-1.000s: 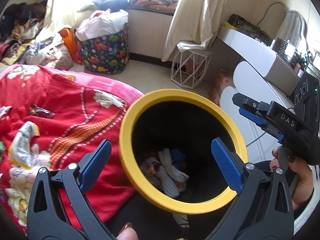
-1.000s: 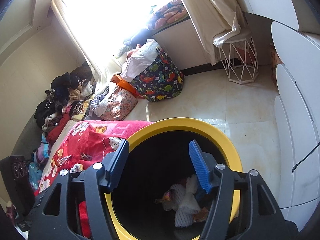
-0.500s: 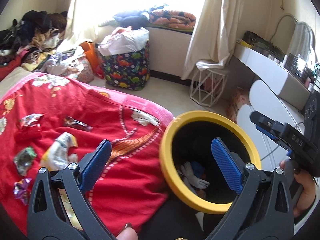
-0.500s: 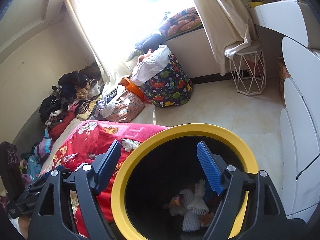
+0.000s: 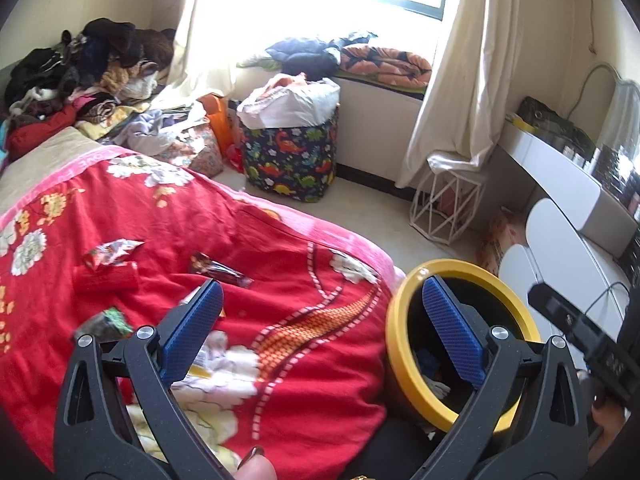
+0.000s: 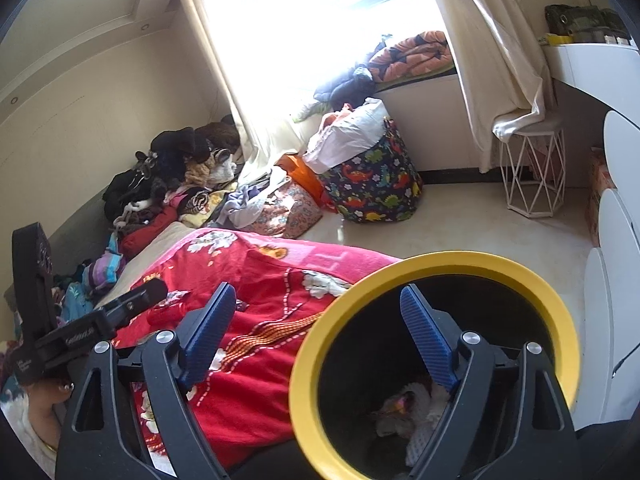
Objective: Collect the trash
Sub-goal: 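Move both grippers back over the remaining wrappers on the bedspread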
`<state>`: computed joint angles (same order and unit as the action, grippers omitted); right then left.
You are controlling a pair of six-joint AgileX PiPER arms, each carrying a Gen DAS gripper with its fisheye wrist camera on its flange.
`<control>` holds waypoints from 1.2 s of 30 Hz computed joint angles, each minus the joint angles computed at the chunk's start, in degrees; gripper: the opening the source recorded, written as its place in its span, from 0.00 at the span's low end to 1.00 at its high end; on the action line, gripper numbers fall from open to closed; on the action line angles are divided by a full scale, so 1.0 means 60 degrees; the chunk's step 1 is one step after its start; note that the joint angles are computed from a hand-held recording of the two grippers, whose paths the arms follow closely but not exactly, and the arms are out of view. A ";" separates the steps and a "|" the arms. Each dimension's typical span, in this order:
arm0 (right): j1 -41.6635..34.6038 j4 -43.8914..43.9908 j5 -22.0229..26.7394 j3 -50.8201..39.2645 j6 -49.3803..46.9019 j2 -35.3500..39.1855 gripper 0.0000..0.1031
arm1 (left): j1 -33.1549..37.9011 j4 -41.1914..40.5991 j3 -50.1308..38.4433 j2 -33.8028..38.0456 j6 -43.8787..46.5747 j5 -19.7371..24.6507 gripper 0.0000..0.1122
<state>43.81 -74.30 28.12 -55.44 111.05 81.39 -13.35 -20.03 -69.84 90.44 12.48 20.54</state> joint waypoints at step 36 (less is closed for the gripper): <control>0.0696 0.8510 0.0555 -0.8168 -1.0099 0.6432 0.82 | 0.4377 -0.2658 -0.1228 0.1421 0.2819 0.0784 0.78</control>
<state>47.98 -23.24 31.45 -104.44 50.46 119.99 12.91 -35.98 -77.21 98.97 29.39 25.25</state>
